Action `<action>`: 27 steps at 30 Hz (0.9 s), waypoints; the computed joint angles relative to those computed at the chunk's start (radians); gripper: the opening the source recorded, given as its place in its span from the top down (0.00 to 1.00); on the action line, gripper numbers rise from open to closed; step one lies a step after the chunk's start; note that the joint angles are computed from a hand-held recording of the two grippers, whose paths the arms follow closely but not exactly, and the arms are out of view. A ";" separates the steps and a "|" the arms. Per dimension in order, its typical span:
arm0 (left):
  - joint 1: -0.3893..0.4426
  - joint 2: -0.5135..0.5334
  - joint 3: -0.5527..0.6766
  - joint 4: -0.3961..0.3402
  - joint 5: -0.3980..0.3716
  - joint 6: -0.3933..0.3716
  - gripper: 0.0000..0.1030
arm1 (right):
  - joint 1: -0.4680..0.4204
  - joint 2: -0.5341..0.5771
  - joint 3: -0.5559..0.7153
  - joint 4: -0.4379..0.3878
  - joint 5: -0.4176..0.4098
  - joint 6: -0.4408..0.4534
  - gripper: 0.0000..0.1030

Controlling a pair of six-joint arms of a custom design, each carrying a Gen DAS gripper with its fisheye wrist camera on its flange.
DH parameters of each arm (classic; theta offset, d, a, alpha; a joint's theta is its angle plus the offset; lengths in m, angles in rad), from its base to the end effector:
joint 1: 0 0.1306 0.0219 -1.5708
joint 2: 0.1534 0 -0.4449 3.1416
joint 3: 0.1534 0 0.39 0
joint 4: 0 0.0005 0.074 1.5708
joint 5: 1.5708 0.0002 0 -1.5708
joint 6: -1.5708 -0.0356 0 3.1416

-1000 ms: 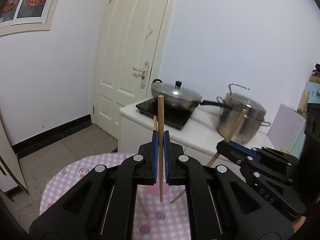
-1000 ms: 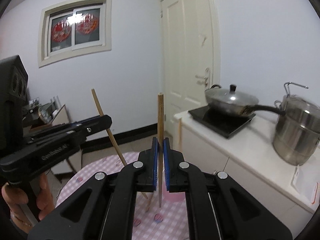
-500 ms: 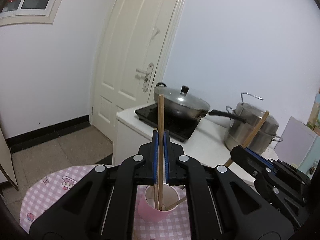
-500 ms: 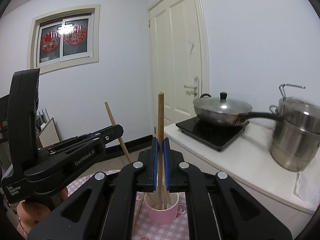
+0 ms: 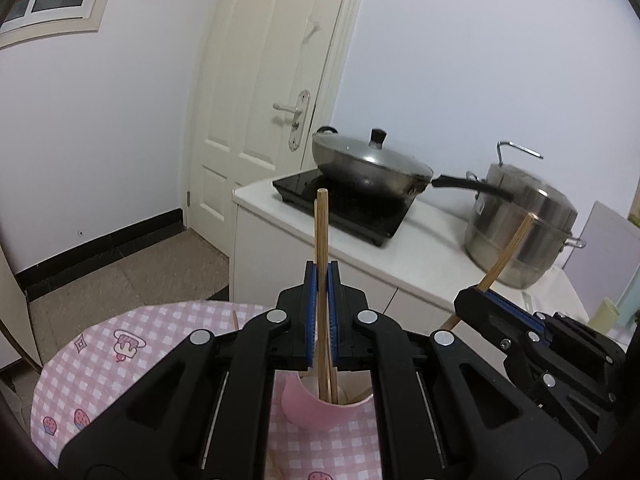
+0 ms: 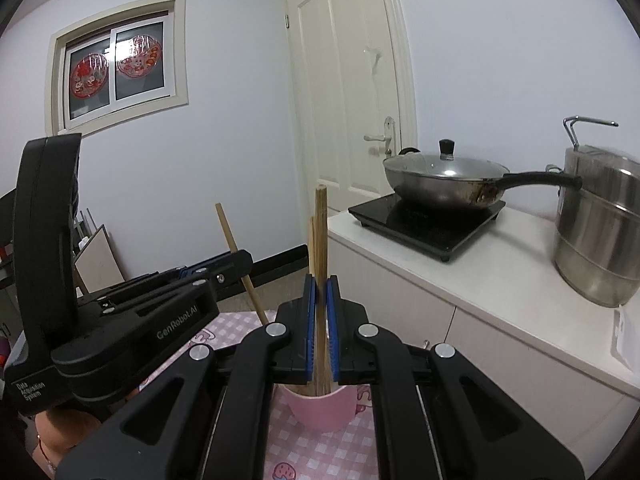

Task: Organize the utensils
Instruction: 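Lower chopsticks into the pink cup and open both grippers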

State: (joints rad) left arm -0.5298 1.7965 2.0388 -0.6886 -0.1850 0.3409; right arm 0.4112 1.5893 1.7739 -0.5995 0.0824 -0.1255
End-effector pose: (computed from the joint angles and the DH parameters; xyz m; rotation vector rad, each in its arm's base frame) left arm 0.5755 -0.3300 0.5903 0.0732 2.0269 -0.3677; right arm 0.5344 0.2293 0.5962 -0.2307 1.9805 0.2655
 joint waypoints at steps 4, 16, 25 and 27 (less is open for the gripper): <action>-0.002 0.003 -0.009 -0.017 0.002 0.000 0.94 | 0.002 -0.001 -0.015 -0.004 0.000 -0.001 0.96; 0.001 0.015 -0.002 -0.093 0.026 -0.006 0.94 | 0.001 0.002 -0.026 -0.036 0.005 -0.019 0.96; -0.005 0.004 -0.005 -0.133 0.048 -0.017 0.93 | 0.000 -0.011 -0.037 -0.047 -0.001 -0.043 0.95; -0.006 -0.004 -0.010 -0.135 0.052 -0.017 0.82 | 0.000 -0.015 -0.039 -0.047 0.002 -0.045 0.93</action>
State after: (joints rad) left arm -0.5363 1.7928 2.0287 -0.8236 -0.1334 0.3239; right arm 0.4114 1.5739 1.7346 -0.6461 0.0848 -0.1703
